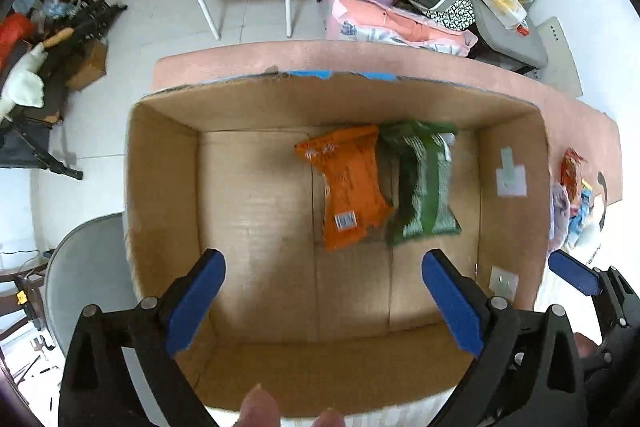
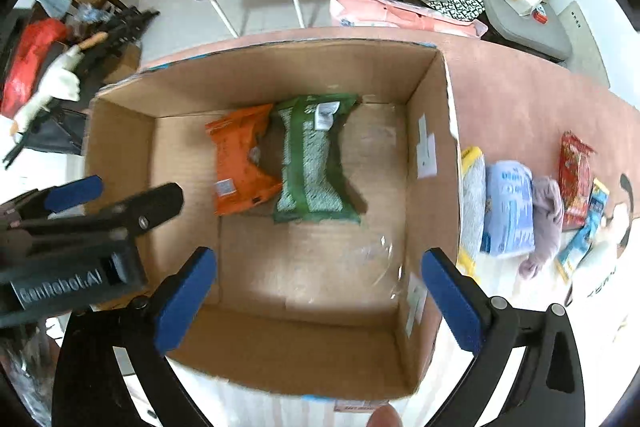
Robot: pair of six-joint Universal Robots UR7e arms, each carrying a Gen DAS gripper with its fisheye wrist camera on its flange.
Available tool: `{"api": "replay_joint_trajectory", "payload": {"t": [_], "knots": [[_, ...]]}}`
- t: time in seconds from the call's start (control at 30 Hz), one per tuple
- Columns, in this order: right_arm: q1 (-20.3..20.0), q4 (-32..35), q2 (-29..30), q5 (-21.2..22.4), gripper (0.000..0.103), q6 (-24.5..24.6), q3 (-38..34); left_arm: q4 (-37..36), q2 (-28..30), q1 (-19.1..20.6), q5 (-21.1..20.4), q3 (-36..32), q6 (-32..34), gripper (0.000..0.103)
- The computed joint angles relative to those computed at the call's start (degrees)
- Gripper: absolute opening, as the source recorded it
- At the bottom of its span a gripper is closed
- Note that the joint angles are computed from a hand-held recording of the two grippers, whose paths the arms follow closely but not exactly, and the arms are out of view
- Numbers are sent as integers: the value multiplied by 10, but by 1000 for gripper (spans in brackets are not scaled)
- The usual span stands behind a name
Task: Organize soft objects
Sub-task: 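Carry both bags over the box and open both tools to drop them, then grasp the red snack bag with the left tool while the right tool grasps the white NMAX pouch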
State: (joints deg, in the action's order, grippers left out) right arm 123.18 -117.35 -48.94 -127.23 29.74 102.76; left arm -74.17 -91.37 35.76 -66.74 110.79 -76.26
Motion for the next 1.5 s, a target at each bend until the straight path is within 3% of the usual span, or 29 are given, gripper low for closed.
{"api": "replay_joint_trajectory", "payload": {"t": [0.3,0.5,0.63,0.7,0.83,0.97,1.1,1.13,1.2,1.37,1.43,1.5], "knots": [[26,-58,-107,23,103,-17,71,53,42,-101,29,-47,-89,101],[-5,-21,-256,-1,103,2,113,2,153,-132,51,-113,-61,101],[-67,30,-370,-51,103,25,127,-98,241,-108,31,-144,15,100],[-116,61,-419,-72,103,34,127,-151,289,-84,1,-161,42,92],[-228,89,-482,-104,103,35,125,-205,386,-39,-52,-213,74,92],[-348,58,-495,-50,103,17,122,-176,489,-11,-64,-295,104,92],[-419,35,-476,1,103,9,120,-161,547,3,-75,-340,119,92],[-428,34,-468,4,103,8,118,-159,559,6,-79,-350,123,92],[-434,49,-445,-31,103,5,109,-155,584,16,-85,-370,133,92],[-441,52,-449,-60,101,-111,111,-164,629,36,-111,-404,153,92],[-430,75,-442,-107,101,-137,107,-157,651,43,-119,-422,163,92],[-431,82,-443,-118,101,-146,105,-146,676,50,-125,-443,172,92]]}}
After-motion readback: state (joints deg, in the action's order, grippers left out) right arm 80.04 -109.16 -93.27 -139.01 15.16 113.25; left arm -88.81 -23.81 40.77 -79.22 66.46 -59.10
